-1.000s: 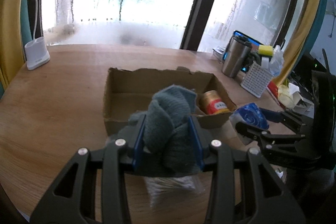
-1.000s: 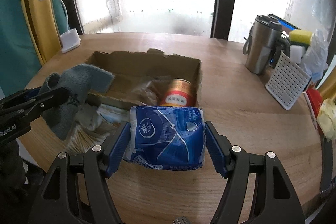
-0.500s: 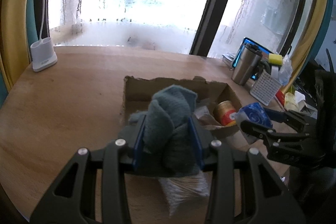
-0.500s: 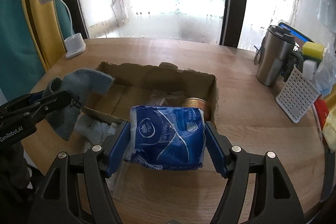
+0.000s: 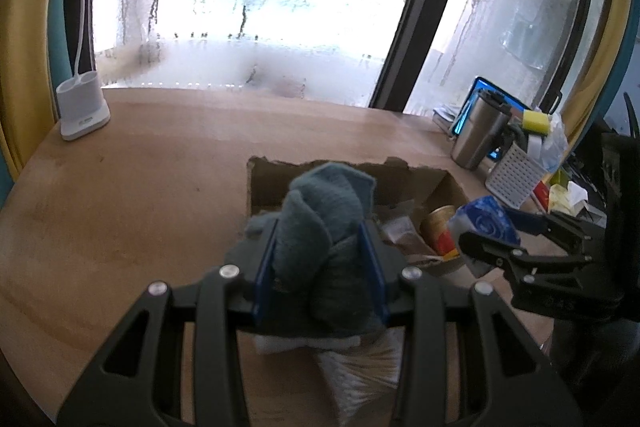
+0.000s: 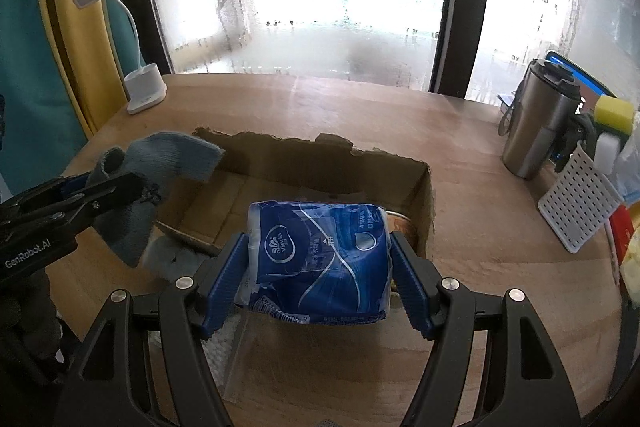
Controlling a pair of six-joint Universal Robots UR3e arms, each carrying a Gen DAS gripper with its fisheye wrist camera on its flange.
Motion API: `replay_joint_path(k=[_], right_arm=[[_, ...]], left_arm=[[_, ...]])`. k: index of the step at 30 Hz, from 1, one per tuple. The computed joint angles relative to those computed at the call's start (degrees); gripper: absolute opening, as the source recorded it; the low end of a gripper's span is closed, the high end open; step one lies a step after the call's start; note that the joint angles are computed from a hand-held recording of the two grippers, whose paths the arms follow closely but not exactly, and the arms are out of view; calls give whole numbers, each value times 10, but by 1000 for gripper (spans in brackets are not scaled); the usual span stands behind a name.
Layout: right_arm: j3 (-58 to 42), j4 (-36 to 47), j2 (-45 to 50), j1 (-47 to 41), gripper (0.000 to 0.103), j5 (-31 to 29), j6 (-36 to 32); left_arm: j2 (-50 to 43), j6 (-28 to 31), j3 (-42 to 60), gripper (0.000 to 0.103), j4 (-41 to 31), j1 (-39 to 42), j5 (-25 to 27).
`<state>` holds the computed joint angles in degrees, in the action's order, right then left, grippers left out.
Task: Organize objects
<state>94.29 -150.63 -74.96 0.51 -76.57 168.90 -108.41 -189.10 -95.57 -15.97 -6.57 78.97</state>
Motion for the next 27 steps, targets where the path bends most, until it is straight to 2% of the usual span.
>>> replay_joint_path(k=[27], right_arm=[[-151, 61, 113, 3, 73, 28, -15]], left_arm=[[-129, 14, 182, 41, -104, -4, 15]])
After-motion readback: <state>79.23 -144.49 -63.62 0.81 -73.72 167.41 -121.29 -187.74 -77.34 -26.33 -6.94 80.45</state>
